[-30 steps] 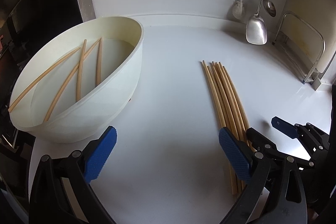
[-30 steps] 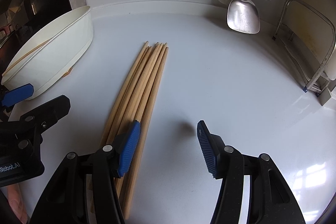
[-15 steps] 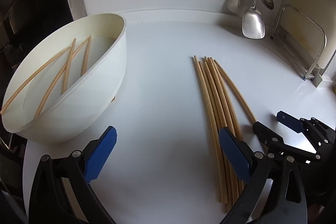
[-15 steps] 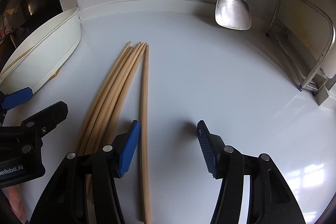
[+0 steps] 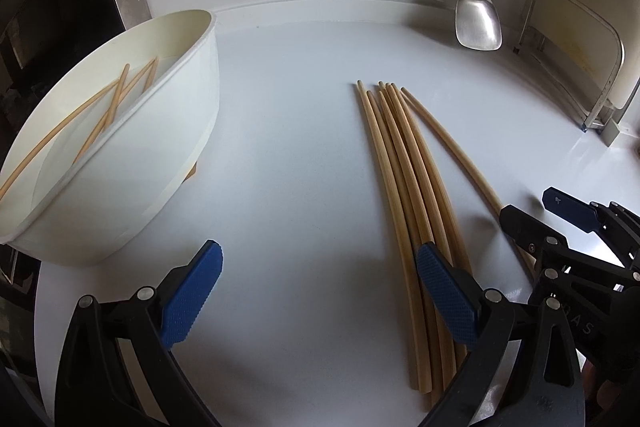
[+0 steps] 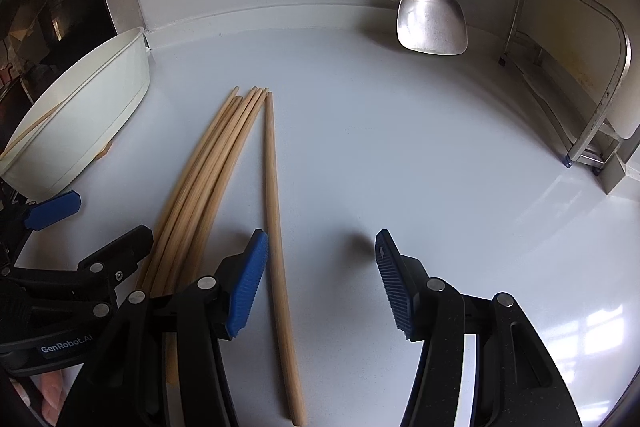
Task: Organize utensils
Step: 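Move both open tools back toward the remaining chopsticks, then close the left tool on one chopstick while the right tool grasps another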
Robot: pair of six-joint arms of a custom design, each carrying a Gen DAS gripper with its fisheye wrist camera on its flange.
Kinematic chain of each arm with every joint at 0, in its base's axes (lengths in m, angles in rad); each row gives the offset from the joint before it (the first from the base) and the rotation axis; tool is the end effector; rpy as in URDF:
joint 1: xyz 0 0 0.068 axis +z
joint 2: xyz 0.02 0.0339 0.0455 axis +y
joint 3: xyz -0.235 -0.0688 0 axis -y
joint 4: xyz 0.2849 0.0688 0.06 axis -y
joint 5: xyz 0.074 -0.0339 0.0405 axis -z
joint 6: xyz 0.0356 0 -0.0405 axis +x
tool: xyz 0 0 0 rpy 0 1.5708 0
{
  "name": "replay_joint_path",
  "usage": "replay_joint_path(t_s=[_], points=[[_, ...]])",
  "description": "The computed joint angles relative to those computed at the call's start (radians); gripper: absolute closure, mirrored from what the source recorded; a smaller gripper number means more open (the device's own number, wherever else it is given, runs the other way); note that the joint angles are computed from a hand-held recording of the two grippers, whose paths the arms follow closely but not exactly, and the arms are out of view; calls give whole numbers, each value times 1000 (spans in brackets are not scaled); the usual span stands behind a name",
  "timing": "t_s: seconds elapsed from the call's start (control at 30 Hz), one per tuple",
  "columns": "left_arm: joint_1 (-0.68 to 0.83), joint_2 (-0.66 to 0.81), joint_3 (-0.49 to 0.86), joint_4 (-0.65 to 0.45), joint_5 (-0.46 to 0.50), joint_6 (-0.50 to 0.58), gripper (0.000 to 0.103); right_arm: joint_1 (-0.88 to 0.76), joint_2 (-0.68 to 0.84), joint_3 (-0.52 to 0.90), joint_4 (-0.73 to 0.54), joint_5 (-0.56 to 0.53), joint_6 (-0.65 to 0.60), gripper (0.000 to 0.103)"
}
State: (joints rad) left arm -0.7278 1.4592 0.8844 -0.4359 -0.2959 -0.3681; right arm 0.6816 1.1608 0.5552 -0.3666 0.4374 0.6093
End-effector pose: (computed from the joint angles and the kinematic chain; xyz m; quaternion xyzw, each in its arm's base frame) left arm 0.2480 -0.2071 0.1510 0.1299 0.9425 -0.0215 0.3072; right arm 0.2072 0.1487 0.1284 0.0302 0.9345 0.0075 0.3546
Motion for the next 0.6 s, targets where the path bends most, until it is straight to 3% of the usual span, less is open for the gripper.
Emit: replay_joint_path(t_s=[0.6], points=[[27,58,47,-37,-8,-46,7,-11,47,26,25,-5,-47,49]])
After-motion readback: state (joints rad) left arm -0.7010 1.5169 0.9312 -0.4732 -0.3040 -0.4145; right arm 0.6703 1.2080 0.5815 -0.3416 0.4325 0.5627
